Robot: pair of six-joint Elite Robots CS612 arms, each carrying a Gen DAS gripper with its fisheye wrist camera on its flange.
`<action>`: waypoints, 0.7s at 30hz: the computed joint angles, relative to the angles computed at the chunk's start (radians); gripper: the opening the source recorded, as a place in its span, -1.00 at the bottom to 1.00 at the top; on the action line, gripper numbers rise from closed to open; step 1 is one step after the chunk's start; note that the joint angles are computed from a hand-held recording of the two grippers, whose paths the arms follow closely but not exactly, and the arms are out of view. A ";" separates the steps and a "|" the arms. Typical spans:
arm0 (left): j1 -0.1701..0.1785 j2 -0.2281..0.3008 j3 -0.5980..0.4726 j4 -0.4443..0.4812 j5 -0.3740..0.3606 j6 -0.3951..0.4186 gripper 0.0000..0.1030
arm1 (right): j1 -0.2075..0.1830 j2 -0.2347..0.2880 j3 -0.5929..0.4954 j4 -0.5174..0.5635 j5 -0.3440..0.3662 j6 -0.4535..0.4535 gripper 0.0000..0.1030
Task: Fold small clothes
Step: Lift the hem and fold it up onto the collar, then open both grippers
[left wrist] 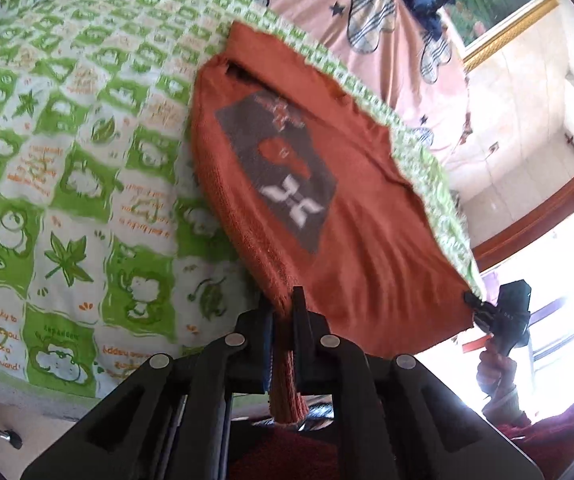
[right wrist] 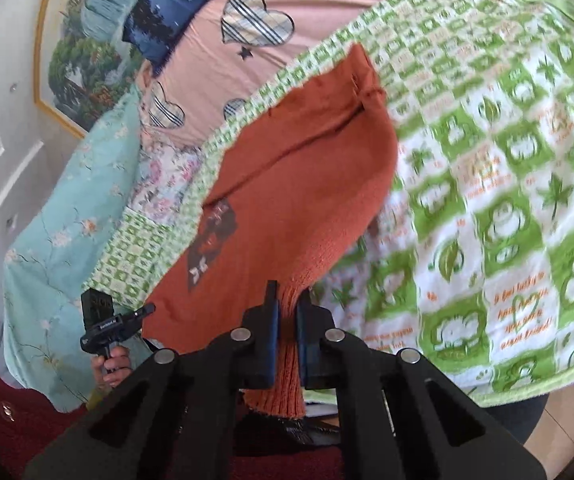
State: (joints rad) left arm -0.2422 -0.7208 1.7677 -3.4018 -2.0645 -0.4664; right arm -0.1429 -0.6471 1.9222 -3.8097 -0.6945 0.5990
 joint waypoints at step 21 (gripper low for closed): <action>-0.025 0.093 -0.368 -0.028 0.243 -0.073 -0.90 | 0.017 0.084 -0.427 0.230 -0.234 0.036 -0.84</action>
